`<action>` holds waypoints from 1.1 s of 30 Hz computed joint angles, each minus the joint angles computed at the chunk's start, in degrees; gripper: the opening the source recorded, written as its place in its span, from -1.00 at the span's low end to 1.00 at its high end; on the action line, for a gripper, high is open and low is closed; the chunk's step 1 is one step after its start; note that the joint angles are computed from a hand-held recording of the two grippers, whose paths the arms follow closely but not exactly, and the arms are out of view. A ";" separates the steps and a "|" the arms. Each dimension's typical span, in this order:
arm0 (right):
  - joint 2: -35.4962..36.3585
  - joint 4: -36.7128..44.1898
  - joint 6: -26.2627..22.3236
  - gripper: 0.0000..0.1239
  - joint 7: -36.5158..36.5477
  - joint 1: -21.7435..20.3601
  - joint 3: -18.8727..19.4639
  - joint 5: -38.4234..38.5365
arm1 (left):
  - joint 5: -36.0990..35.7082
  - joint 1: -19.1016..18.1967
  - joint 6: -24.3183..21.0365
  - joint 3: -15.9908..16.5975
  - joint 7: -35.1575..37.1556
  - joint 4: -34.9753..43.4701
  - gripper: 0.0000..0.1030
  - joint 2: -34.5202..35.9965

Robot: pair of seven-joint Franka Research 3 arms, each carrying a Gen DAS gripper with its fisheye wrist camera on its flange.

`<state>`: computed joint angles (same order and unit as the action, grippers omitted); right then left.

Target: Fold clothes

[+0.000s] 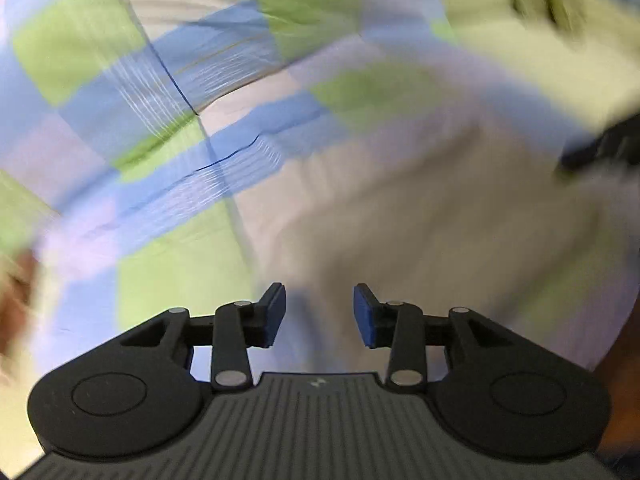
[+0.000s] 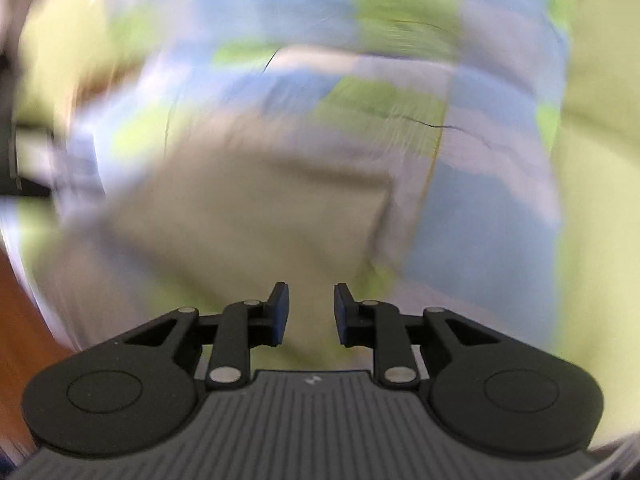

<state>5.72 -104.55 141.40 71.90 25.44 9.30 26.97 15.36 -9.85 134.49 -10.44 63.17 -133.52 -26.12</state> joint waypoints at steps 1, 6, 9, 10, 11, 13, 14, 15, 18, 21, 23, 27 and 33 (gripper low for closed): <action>2.64 2.40 1.16 -0.94 1.40 0.04 0.30 2.96 | -0.81 0.31 2.00 0.69 -0.48 0.96 -0.11 2.30; 14.70 13.01 4.80 -0.98 3.79 0.74 2.55 8.47 | -3.60 1.47 5.66 2.38 0.05 2.15 -0.12 7.82; 20.07 18.17 4.07 -0.98 6.70 1.24 2.57 7.26 | -8.33 1.80 7.48 3.93 -0.73 -0.57 -0.12 7.53; 21.95 19.64 4.24 -0.98 8.99 1.83 1.77 5.79 | -9.38 1.99 8.46 4.23 -0.93 -1.31 -0.12 7.32; 22.56 19.92 4.57 -0.99 10.93 2.28 1.03 4.25 | -10.40 2.13 9.43 4.52 -1.11 -2.12 -0.10 7.03; 22.92 19.21 5.84 -1.00 13.75 1.75 0.62 3.73 | -9.34 3.48 10.01 3.99 -2.77 -2.89 -0.04 6.94; 22.82 18.59 6.78 -1.00 14.95 1.47 0.41 3.44 | -8.56 3.99 9.58 3.70 -3.35 -2.74 0.02 7.06; 22.51 17.96 7.35 -1.00 15.65 1.27 0.28 2.81 | -8.44 4.28 9.14 3.74 -3.81 -2.78 0.02 6.92; 21.97 17.63 8.27 -1.00 20.18 2.34 -2.40 -2.94 | -7.90 5.22 7.32 3.64 -5.87 -2.90 -0.07 5.18; 19.85 16.41 8.95 -0.90 27.33 4.62 -6.03 -11.73 | -4.35 5.68 5.65 2.26 -7.81 -3.12 -0.07 1.86; 15.43 11.49 11.49 -0.90 26.12 2.90 -3.79 -10.81 | -6.89 2.90 6.74 2.86 -6.79 -4.65 -0.07 -1.85; 6.29 1.18 11.55 -0.90 15.16 -1.63 3.37 2.74 | -17.37 -5.15 12.05 6.94 -1.83 -9.49 -0.02 -6.53; -2.94 -11.31 6.60 -0.90 17.36 0.68 1.45 3.13 | -19.81 -4.77 8.26 3.81 -7.49 -16.92 -0.05 -12.43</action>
<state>2.78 -115.86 147.99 89.27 26.12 10.76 30.10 -4.44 -14.62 142.75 -6.64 55.68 -150.44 -38.56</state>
